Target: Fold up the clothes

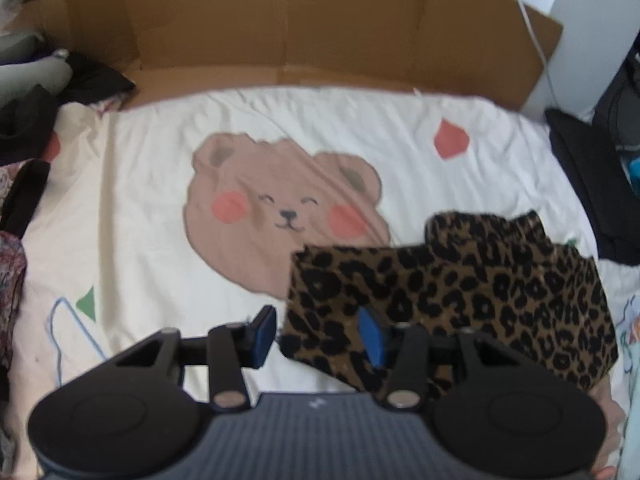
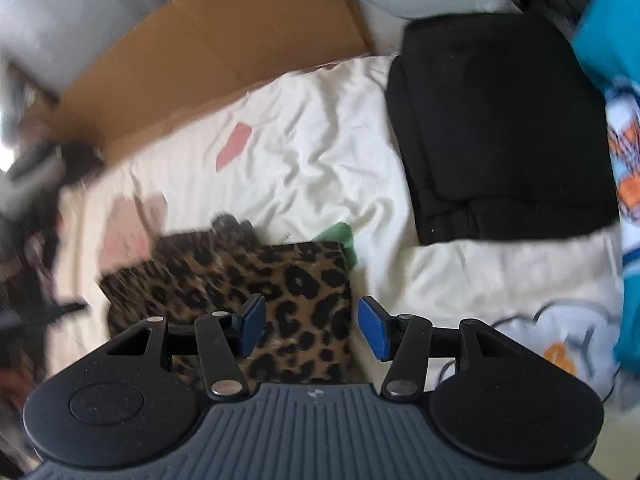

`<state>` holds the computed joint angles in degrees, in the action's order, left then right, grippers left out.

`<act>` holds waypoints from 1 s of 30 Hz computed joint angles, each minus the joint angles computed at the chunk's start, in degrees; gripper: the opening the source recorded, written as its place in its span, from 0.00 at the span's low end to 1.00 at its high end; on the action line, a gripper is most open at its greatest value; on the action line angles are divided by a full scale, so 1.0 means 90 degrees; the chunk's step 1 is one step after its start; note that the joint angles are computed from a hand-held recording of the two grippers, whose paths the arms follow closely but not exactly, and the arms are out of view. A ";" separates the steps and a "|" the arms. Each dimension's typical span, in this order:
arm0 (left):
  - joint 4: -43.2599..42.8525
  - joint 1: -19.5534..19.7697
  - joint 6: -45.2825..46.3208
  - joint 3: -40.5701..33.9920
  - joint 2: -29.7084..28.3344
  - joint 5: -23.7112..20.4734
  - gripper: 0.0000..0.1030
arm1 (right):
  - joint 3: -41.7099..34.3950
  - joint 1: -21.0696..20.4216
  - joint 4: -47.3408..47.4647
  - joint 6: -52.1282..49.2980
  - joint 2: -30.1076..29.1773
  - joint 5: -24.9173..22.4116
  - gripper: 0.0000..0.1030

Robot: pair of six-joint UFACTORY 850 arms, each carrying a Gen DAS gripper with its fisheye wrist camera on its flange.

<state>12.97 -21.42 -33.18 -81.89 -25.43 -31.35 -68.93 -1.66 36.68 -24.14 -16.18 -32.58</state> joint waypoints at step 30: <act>-0.3515 0.0613 0.3408 0.0258 -0.0527 0.1669 0.16 | -0.0290 0.0132 0.0922 -0.1189 -0.0882 0.0593 0.04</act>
